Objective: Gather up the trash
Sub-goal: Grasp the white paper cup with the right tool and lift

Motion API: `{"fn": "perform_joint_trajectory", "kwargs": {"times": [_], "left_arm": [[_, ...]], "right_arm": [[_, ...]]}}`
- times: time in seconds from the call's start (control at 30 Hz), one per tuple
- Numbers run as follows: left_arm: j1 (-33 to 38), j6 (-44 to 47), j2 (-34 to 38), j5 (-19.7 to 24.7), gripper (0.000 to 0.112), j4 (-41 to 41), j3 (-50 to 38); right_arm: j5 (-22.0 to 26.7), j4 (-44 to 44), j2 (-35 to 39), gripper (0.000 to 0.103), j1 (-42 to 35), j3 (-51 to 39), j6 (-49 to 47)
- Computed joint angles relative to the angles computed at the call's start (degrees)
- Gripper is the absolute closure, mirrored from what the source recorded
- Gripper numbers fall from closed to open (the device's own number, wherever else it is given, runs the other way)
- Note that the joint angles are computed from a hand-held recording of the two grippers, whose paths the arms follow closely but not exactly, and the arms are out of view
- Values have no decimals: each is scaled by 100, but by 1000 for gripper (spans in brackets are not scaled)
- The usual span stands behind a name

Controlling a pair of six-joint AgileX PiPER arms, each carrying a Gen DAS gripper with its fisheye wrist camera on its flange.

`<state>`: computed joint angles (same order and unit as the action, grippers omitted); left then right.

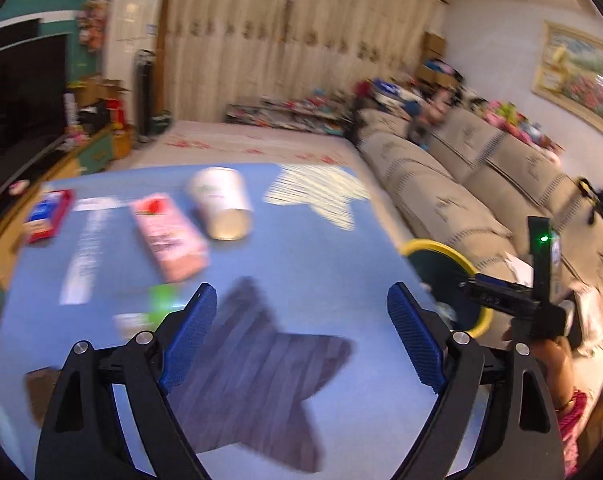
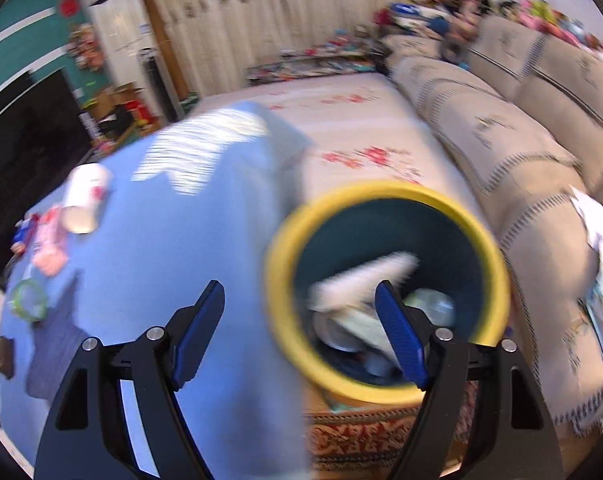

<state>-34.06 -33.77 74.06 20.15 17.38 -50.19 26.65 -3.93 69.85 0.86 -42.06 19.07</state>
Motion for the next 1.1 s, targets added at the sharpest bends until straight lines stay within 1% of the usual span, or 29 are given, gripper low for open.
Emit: {"fn": "perform_joint_trajectory", "kwargs": {"times": [0.03,0.07,0.1,0.13,0.23,0.3,0.33,0.37,0.43,0.47,0.5,0.6,0.67,0.73,0.83,0.97,1.0,1.1], "left_arm": [[183,-310,-303,59,25,344,238],[363,-390,-524,90,25,459,415],[630,-242,-787,127,25,359,607],[821,38,-919,145,25,111,696],[1772,1557,-1344,141,25,-1213,1014],[2256,2302,-1499,126,25,-1808,1158],[2382,2511,-1525,79,25,-1990,1228],[2602,2950,-1565,80,25,-2372,1272],[2955,3701,-1594,80,25,-3047,1343],[3029,3834,-1620,78,25,-3175,1386],[3183,4195,-1603,77,24,-3490,1412],[3578,5140,-1536,131,24,-4292,1461],[3778,5605,-1519,171,24,-4681,1517],[3842,5766,-1396,138,24,-4827,1489],[4028,6269,-1250,159,24,-5272,1489],[4065,6500,-1132,123,24,-5461,1487],[4011,6363,-1158,111,24,-5347,1500],[3883,6100,-1176,79,24,-5122,1506]], "right_arm": [[10,-172,125,30,308,-156,265],[37,-291,292,30,618,-362,451],[50,-397,522,30,972,-623,622],[85,-444,721,30,1205,-872,712],[164,-592,1432,30,1867,-1713,976],[257,-663,1971,30,2176,-2364,1113],[294,-569,2215,30,2249,-2677,1039],[309,-512,2406,30,2329,-2917,1026],[492,-352,2918,30,2375,-3590,908],[579,-237,3134,30,2378,-3874,818],[692,-144,3382,30,2397,-4208,760],[1185,-374,4132,30,2488,-5251,1008],[1472,-203,4531,30,2450,-5820,895],[1817,-167,4925,30,2444,-6403,902],[2285,-122,5445,30,2412,-7184,876],[2573,-21,5842,30,2405,-7730,805],[2660,-12,5939,30,2408,-7877,800],[2697,145,6026,31,2387,-7973,722]]}}
